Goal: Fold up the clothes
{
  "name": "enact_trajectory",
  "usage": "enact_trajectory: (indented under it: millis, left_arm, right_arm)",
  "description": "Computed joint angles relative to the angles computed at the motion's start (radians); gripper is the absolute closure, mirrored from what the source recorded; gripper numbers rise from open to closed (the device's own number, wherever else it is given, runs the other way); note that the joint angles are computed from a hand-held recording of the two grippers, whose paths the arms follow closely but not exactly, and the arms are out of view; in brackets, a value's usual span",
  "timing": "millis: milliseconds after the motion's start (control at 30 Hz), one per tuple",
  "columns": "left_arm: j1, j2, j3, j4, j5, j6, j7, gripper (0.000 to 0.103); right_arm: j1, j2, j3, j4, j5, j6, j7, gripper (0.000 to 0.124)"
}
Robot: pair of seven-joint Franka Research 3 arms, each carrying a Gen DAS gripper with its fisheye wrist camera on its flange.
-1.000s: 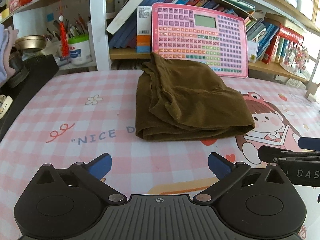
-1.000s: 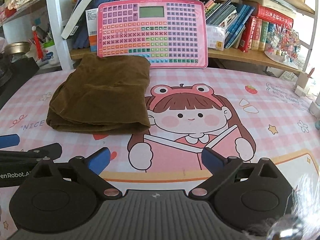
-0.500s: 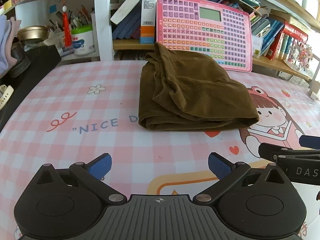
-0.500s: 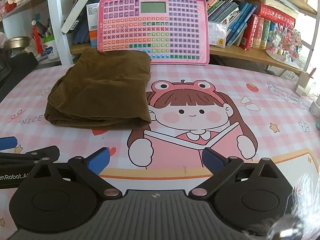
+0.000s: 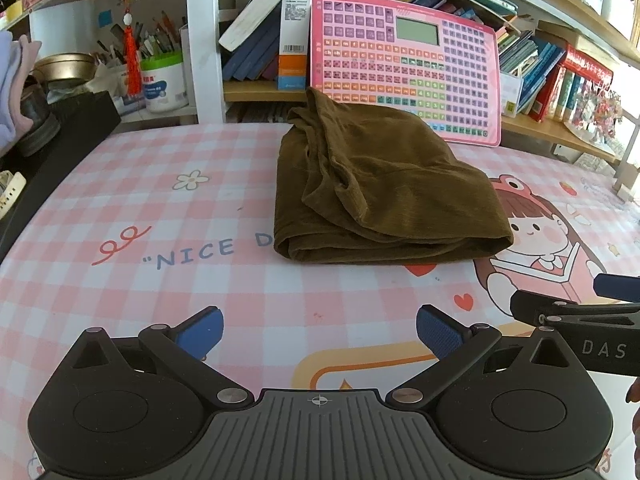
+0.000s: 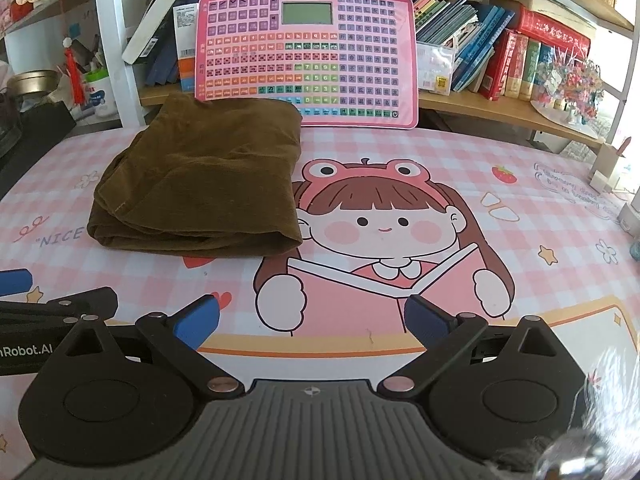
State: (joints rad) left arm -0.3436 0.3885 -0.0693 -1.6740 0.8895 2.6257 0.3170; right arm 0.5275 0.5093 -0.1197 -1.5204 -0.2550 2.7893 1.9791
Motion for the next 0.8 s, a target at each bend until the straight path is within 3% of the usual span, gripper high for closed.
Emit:
enact_trajectory:
  millis: [800]
  left_arm:
    - [-0.003,-0.008,0.007,-0.017,0.039,0.056,-0.035,0.000]
  right_arm:
    - [0.007,-0.016,-0.010,-0.025,-0.033,0.003,0.046,0.024]
